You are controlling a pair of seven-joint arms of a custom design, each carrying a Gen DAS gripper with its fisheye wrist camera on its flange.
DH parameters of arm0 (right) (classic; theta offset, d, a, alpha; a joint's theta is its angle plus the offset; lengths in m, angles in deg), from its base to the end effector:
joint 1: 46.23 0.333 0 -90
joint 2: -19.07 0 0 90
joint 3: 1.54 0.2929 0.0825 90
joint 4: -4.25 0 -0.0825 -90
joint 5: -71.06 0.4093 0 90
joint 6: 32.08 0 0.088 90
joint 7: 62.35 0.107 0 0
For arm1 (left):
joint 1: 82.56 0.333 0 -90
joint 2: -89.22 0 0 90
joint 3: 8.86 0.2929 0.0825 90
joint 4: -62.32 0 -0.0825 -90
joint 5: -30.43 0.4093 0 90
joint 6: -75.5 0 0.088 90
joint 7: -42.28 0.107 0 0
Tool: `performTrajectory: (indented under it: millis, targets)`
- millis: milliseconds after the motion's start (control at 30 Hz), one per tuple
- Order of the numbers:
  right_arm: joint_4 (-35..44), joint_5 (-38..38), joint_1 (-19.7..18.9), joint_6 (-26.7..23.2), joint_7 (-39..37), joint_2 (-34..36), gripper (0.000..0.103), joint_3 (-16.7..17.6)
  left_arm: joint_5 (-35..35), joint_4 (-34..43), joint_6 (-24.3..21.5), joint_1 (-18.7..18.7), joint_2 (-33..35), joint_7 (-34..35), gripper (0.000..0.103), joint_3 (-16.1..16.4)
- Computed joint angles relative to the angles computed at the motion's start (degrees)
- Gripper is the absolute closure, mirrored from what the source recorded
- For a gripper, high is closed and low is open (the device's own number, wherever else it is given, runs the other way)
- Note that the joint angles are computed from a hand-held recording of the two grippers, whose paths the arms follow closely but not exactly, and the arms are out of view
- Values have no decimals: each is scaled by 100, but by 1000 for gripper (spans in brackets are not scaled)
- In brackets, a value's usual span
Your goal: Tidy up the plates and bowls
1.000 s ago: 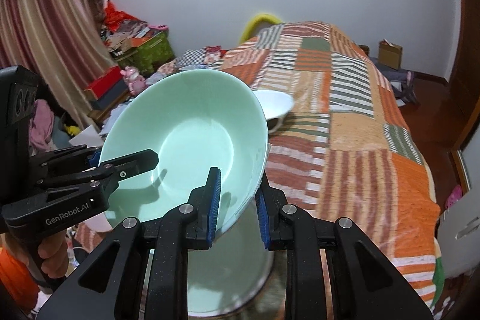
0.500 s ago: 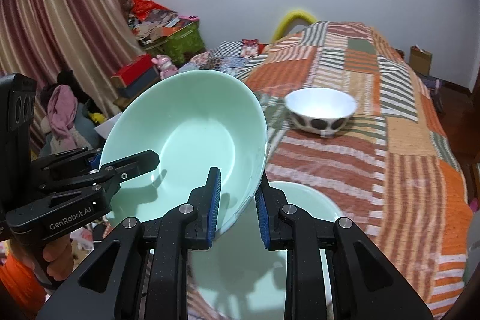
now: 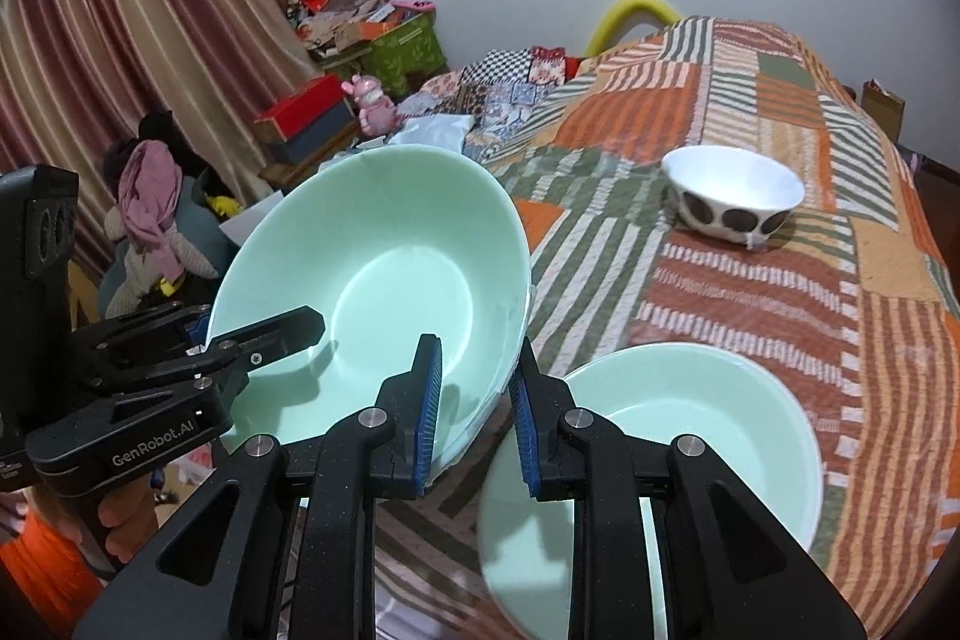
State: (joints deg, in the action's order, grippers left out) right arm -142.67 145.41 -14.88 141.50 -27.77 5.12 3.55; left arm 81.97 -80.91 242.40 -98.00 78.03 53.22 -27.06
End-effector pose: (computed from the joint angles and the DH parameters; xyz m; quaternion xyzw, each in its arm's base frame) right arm 0.4168 0.2165 0.3554 -0.7582 0.5256 -0.0769 0.3781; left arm 0.3916 -0.3171 0.3610 -0.6462 0.6766 -0.2969 0.1911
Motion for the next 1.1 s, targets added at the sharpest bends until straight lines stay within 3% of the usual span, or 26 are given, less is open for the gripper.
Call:
performTrajectory:
  millis: [400, 900, 1100]
  targets:
    - [288, -479, -57, -229, 628, 604, 83, 222, -298, -393, 360, 154, 122, 156, 74, 205]
    - [496, -1032, -249, -527, 1198, 1030, 83, 345, -925, -404, 478, 146, 558, 772, 75, 368]
    - [509, -1143, -301, -609, 1299, 1027, 82, 346, -680, -392, 542, 232, 588, 592, 76, 360]
